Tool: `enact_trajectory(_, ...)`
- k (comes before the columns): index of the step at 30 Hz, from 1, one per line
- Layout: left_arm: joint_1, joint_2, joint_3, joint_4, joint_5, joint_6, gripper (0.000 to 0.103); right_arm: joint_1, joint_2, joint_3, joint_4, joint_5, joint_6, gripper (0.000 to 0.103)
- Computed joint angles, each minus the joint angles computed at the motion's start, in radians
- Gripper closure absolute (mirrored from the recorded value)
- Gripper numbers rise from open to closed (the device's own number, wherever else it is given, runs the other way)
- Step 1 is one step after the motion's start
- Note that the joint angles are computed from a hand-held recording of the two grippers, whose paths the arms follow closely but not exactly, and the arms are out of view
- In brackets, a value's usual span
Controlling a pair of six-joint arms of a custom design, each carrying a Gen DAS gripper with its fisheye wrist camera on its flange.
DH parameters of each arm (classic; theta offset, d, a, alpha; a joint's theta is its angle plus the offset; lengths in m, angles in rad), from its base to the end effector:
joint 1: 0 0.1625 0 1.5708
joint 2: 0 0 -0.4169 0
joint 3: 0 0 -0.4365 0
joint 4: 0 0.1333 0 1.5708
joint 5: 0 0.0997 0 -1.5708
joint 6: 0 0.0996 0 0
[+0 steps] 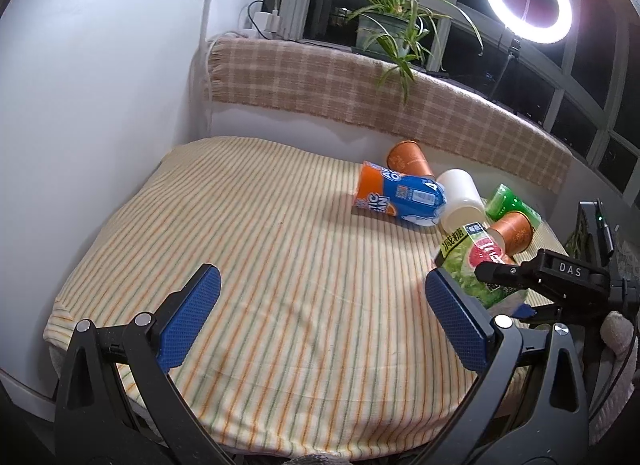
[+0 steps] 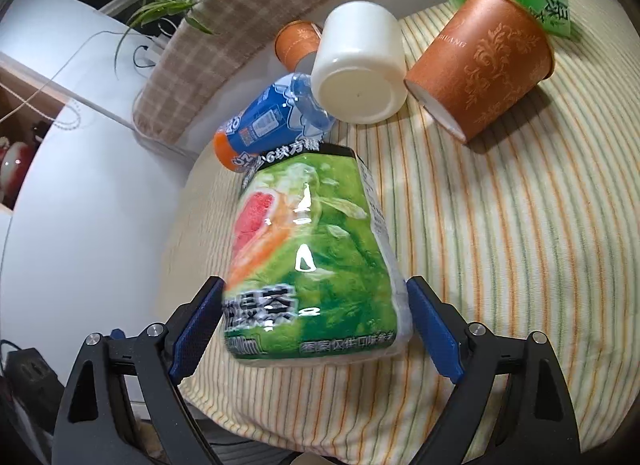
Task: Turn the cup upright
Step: 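Lower the upright green cup onto the bed with the right gripper, then open the right gripper and withdraw it from the standing green cup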
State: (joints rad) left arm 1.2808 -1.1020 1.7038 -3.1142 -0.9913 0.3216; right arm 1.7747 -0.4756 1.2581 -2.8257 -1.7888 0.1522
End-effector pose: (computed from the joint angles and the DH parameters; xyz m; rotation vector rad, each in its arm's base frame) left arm -0.0128 -0.6998 0.3189 0.3614 2.3100 -1.1655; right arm 0.2741 -0.7737 0.0044 -0.0014 -2.9214 0.7484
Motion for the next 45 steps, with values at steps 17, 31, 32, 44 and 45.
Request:
enact_trajectory(17,0.069,0.120,-0.309,0.656,-0.503,-0.346,0.009,0.041,-0.174,0.333,-0.445,-0.249,-0.225,0.012)
enact_trajectory(31,0.123,0.298,-0.567,0.910,-0.688,-0.574,0.016,0.015,-0.222,0.418,-0.488,-0.297,-0.148,0.012)
enact_trajectory(32,0.125,0.302,-0.575,0.916,-0.688,-0.576,0.016,0.015,-0.221,0.417,-0.486,-0.294,-0.149,0.012)
enact_trajectory(44,0.127,0.382,-0.670,0.975,-0.672,-0.617,0.019,0.011,-0.224,0.425,-0.491,-0.302,-0.139,0.012)
enact_trajectory(45,0.128,0.388,-0.677,0.977,-0.677,-0.621,0.019,0.010,-0.226,0.428,-0.494,-0.303,-0.136,0.012)
